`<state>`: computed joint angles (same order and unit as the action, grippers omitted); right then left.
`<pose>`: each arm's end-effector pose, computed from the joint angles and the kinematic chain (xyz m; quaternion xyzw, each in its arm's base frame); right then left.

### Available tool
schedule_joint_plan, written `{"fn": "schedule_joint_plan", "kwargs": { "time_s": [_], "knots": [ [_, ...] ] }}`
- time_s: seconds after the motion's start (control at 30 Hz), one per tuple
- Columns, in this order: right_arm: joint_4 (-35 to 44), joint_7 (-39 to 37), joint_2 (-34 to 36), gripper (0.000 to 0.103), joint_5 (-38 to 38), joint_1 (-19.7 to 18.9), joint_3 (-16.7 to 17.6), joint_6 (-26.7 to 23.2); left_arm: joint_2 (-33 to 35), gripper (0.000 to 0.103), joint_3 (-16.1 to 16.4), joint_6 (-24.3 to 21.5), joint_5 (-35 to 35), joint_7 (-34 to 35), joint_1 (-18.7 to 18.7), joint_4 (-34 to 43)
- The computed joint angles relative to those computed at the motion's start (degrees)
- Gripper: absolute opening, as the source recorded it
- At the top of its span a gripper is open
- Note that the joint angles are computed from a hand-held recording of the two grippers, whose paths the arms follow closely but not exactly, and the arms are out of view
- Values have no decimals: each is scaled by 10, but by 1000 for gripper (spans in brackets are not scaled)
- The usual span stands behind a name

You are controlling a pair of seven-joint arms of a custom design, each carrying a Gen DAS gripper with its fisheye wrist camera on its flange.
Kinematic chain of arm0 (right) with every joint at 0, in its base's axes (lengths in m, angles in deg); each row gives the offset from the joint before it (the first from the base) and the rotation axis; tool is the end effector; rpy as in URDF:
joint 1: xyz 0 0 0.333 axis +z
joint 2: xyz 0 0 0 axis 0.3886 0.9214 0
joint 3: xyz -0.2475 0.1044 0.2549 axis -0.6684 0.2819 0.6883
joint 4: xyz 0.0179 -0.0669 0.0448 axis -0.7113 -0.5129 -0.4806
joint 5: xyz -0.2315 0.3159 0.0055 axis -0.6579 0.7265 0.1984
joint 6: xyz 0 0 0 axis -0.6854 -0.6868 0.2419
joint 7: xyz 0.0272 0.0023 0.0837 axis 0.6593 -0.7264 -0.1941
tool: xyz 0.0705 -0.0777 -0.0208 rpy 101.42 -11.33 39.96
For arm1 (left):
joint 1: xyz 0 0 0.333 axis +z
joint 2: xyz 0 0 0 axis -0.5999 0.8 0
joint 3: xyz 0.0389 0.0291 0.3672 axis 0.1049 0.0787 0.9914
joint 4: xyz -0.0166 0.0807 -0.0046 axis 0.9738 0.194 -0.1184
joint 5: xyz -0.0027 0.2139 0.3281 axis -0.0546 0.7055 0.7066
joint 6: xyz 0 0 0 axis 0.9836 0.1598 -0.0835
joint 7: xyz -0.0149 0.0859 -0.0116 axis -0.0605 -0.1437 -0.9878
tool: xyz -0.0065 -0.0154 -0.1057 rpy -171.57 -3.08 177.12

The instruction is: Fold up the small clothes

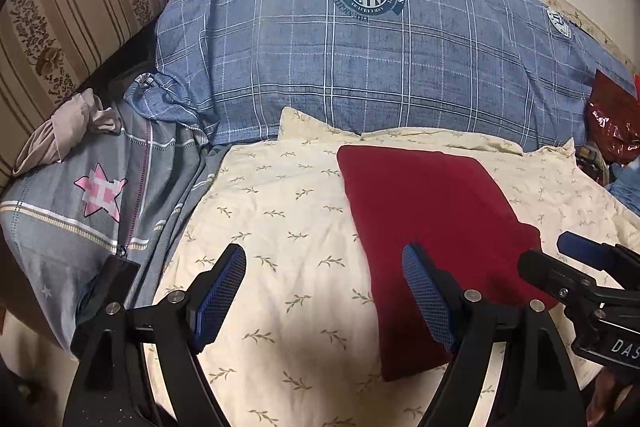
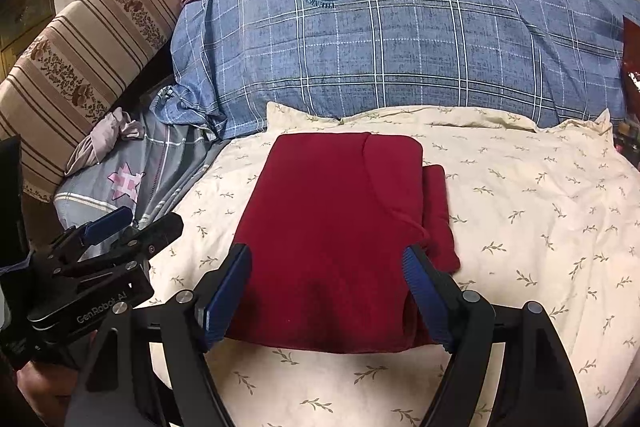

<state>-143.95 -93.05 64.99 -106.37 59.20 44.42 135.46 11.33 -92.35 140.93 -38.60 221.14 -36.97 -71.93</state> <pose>0.5287 0.4142 0.4325 -0.4497 0.7967 -0.2903 0.2807 0.6206 -0.2278 0.4478 -0.4189 0.8065 -0.3724 0.1883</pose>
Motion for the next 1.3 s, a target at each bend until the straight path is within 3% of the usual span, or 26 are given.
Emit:
{"fn": "schedule_joint_plan", "kwargs": {
  "time_s": [0.63,1.13,1.3],
  "knots": [
    [-8,-4,0,80,7,-3,-1,6,9,81,14,-6,23,-27,-16,4],
    [-7,-18,2,80,14,-7,-3,14,21,81,4,-6,40,-42,-13,11],
    [-7,-16,0,80,10,-7,-4,13,27,81,18,-13,55,-63,-27,19]
  ]
}}
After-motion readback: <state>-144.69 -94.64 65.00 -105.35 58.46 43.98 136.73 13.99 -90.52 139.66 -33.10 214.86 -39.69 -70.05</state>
